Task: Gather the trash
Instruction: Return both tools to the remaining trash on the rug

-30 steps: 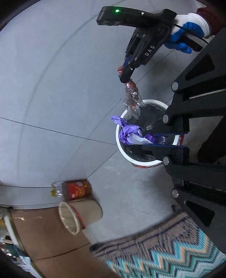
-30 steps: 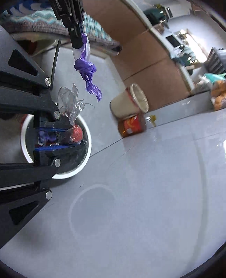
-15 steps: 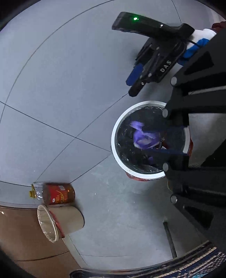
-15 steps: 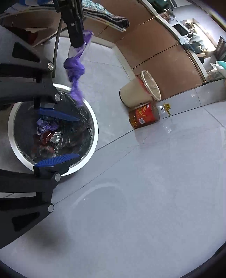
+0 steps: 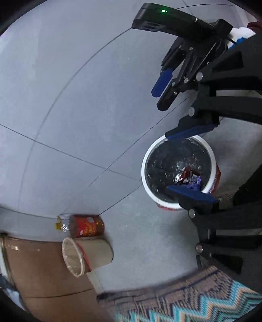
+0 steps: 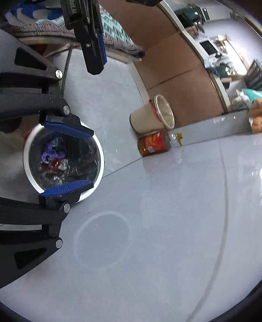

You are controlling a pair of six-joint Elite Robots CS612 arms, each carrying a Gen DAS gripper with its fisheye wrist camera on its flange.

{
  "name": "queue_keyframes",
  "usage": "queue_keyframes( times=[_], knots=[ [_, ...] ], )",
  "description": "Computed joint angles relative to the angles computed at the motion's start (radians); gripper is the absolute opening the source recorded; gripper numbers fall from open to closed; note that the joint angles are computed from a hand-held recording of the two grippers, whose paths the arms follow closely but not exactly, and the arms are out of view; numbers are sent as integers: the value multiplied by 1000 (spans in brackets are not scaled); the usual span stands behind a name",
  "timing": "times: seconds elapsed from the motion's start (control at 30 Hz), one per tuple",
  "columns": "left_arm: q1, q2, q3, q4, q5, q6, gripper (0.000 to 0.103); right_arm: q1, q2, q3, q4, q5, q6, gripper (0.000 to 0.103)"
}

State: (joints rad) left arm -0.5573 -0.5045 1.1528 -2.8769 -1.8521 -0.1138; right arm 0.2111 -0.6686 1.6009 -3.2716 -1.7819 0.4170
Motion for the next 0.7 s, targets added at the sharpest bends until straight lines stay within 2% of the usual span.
queue_keyframes(
  times=[0.3, 0.43, 0.7],
  knots=[
    [35, -129, 232, -163, 104, -40, 45, 70, -33, -29, 30, 102, -66, 42],
    [60, -178, 326, -235, 166, -66, 45, 105, -37, -56, 34, 119, -103, 42],
    [110, -239, 470, -340, 210, -119, 45, 168, -26, -107, 42, 141, -136, 43]
  ],
)
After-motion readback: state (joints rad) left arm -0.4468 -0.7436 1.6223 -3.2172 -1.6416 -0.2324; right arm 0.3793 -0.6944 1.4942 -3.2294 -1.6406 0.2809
